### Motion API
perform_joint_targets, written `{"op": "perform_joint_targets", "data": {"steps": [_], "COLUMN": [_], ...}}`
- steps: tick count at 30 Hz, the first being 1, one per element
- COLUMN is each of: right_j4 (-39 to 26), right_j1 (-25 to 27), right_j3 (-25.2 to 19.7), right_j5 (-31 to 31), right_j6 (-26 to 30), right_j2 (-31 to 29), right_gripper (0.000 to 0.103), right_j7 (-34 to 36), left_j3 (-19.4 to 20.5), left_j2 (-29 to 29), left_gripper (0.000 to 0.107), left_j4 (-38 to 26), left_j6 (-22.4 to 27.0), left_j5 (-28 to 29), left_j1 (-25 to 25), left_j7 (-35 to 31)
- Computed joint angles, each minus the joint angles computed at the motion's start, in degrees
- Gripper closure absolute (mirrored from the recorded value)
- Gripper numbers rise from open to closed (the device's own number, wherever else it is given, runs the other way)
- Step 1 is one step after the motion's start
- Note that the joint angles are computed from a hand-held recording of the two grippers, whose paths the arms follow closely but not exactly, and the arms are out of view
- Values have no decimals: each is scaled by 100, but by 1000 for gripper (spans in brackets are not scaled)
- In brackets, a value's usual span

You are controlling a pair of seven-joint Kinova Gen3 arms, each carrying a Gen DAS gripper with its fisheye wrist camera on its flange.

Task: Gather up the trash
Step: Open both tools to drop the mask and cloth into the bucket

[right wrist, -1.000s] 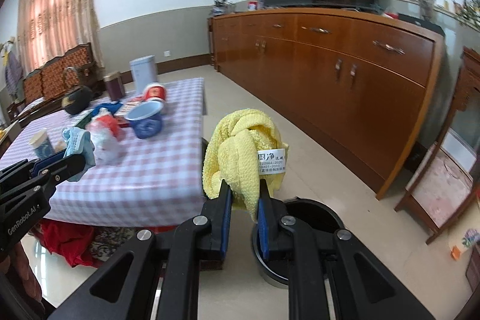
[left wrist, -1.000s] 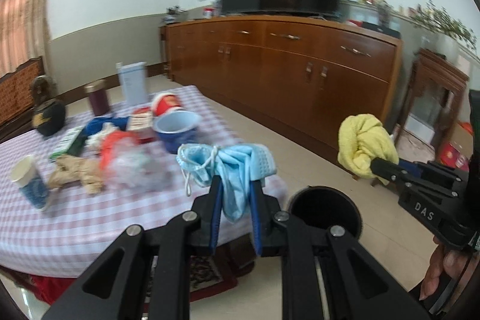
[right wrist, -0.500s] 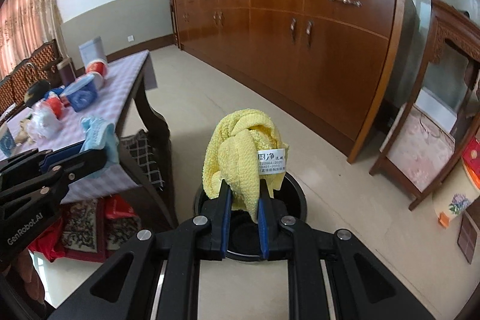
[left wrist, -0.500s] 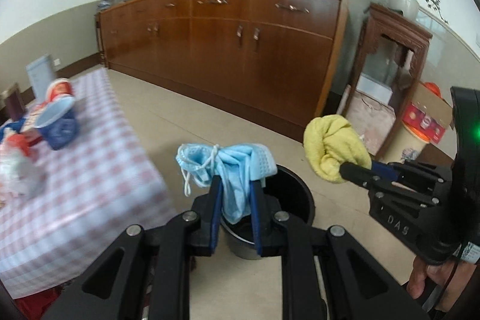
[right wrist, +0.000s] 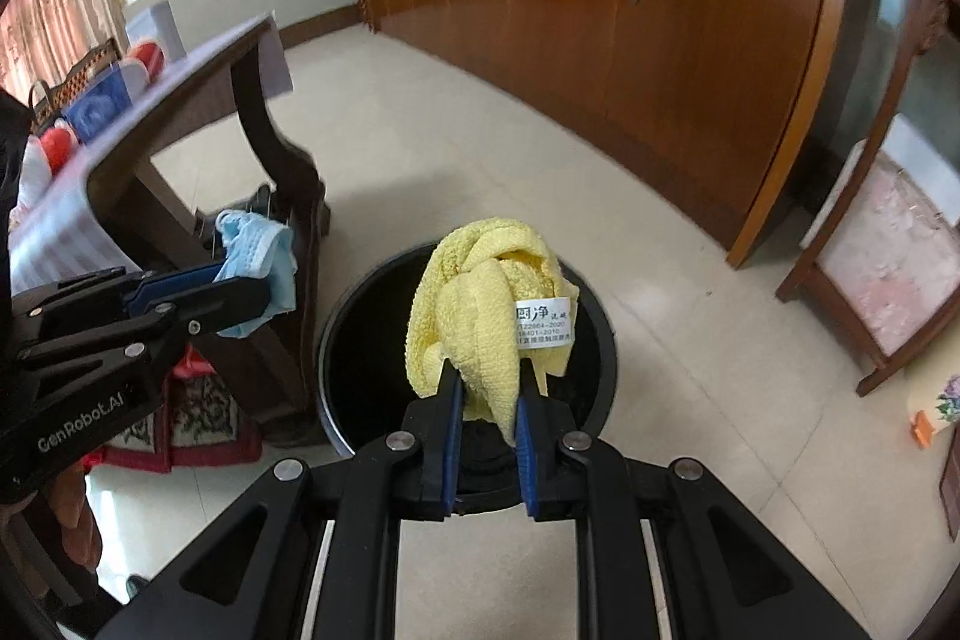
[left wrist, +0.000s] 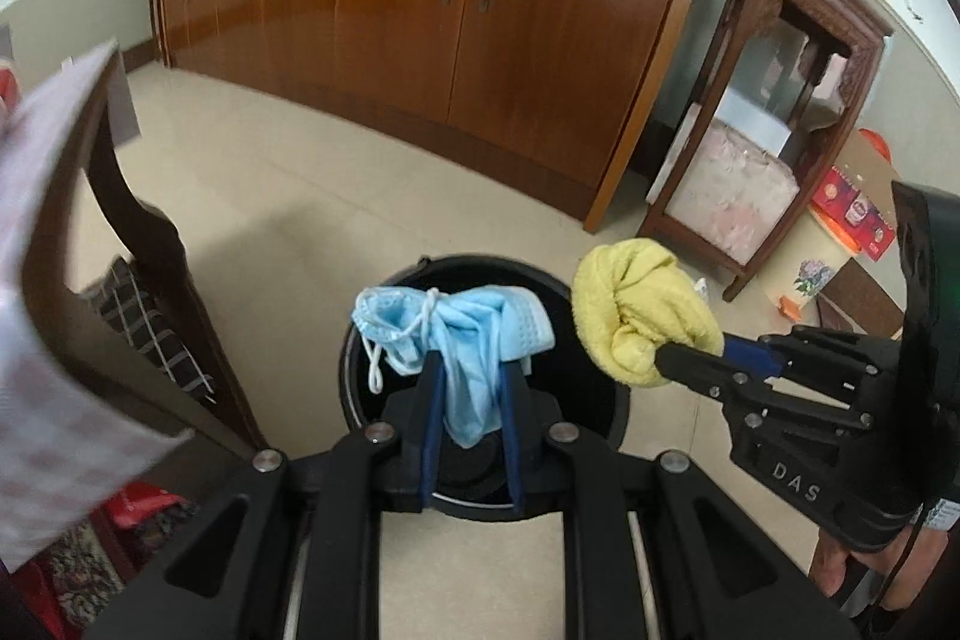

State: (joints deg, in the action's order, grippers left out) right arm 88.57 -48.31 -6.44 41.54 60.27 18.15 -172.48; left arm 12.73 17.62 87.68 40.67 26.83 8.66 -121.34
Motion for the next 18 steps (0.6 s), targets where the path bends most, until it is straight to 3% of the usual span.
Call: {"op": "perform_joint_targets", "data": {"steps": [3, 4, 5, 6, 7, 9, 11, 13, 18], "right_j4": [232, 235, 181, 130, 88, 116, -6, 26, -388], "right_j1": [339, 451, 514, 507, 409, 341, 240, 117, -271], "right_j3": [-26, -102, -124, -40, 147, 240, 330, 340, 135], "right_j5": [-213, -237, -279, -337, -444, -398, -421, -211, 280], "right_j6": [-627, -704, -689, -581, -447, -273, 87, 265, 1052], "right_j2": [86, 133, 229, 342, 382, 331, 317, 193, 92], "right_gripper": [84, 77, 66, 31, 18, 17, 11, 1, 0], "right_j7": [403, 512, 670, 734, 705, 429, 287, 3, -226], "left_j3": [15, 13, -38, -52, -173, -257, -322, -317, -316], "left_j2": [241, 306, 387, 411, 357, 225, 125, -65, -607], "left_gripper": [85, 70, 56, 33, 27, 25, 17, 15, 9], "left_j4": [-88, -128, -215, -222, -161, -25, 15, 166, 386], "left_j6": [17, 42, 142, 149, 62, -97, -72, -159, -103], "left_j5": [-22, -91, -247, -405, -472, -751, -947, -1013, -947], "left_j1": [45, 74, 154, 199, 308, 399, 409, 345, 146], "left_j7": [40, 106, 264, 451, 549, 747, 956, 1013, 1029]}}
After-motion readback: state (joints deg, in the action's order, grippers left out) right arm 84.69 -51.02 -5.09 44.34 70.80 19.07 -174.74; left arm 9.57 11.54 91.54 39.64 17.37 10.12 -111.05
